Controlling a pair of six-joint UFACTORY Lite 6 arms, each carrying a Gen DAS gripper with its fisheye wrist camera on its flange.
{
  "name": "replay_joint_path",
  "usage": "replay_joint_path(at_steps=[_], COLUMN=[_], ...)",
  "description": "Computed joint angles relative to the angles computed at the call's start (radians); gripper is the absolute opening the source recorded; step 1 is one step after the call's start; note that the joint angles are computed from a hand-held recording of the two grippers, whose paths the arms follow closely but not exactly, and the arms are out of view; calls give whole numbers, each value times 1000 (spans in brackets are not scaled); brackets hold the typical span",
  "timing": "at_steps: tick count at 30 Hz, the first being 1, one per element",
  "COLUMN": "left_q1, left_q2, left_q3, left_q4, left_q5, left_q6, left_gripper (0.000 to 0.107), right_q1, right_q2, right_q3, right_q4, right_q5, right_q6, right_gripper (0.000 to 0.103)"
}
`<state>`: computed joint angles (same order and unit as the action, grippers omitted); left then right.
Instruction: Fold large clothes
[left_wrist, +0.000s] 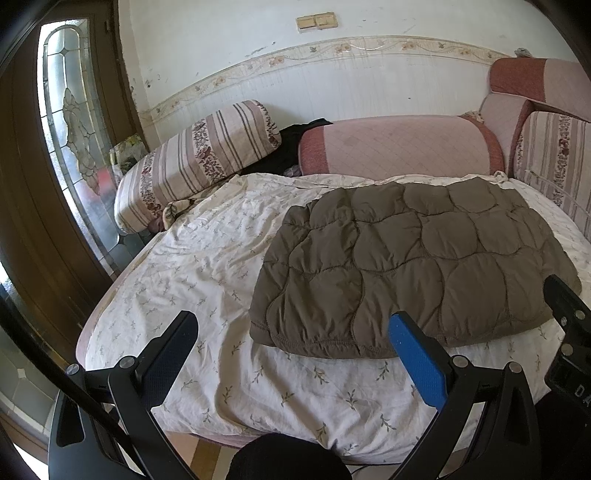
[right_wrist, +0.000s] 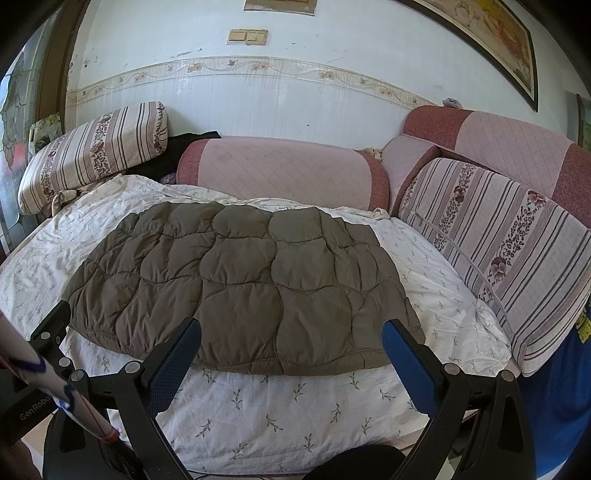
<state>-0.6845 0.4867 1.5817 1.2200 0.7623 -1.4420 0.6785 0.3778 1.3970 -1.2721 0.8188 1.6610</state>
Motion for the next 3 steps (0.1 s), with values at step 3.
replay_joint_path(at_steps=[3], left_q1=[-9], left_q2=[-16], left_q3=[-21], left_q4=[30], left_q5=[14], left_q6=[-28], left_gripper=[103], right_q1=[1], right_q2=[-6], right_q3=[-12], right_q4=[-8], right_q5=[-2], right_q6=[9], right_gripper=[100])
